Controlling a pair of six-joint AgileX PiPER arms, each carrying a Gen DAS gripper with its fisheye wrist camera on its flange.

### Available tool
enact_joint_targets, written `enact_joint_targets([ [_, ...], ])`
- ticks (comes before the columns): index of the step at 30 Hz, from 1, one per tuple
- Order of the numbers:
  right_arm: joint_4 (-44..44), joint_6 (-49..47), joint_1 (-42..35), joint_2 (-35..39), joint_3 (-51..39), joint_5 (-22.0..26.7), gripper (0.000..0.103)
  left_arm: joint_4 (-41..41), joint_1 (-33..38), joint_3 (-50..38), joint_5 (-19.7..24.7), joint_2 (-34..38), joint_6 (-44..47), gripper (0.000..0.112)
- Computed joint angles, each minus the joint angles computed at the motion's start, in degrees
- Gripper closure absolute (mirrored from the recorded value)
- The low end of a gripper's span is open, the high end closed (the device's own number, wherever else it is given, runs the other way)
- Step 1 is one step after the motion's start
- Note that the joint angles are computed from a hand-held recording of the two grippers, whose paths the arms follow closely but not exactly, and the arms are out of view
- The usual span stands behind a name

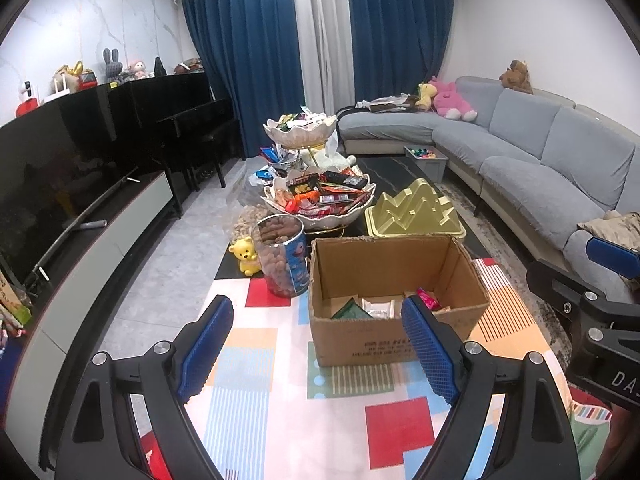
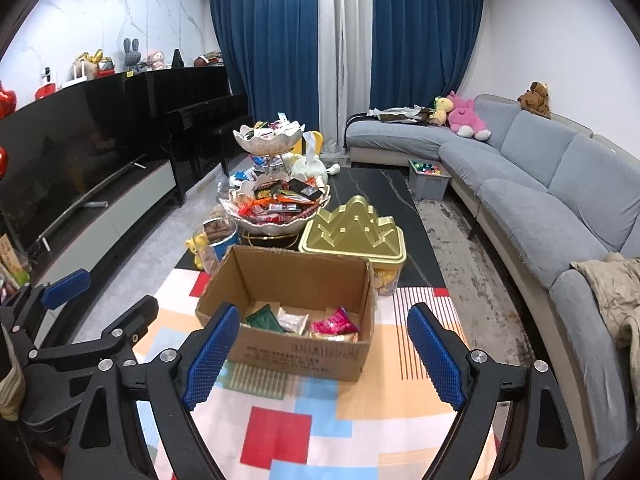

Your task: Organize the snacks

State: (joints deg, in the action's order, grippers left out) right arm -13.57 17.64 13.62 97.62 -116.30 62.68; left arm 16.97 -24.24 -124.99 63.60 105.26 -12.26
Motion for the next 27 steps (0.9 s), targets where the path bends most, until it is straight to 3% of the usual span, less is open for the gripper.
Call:
enact_joint_targets([
  [13,-4.5,6.1,4.3,-11.5,15.6,-2.9,0.016,4.3,-2.5,21.3,-5.3,-14.5,-5.4,0.026],
  [27,-13.7,16.3,11.6,-23.1,29.3,-3.6,0.016,12.2,-8.4,38.4,-6.2,-28.1,-14.7,0.026],
])
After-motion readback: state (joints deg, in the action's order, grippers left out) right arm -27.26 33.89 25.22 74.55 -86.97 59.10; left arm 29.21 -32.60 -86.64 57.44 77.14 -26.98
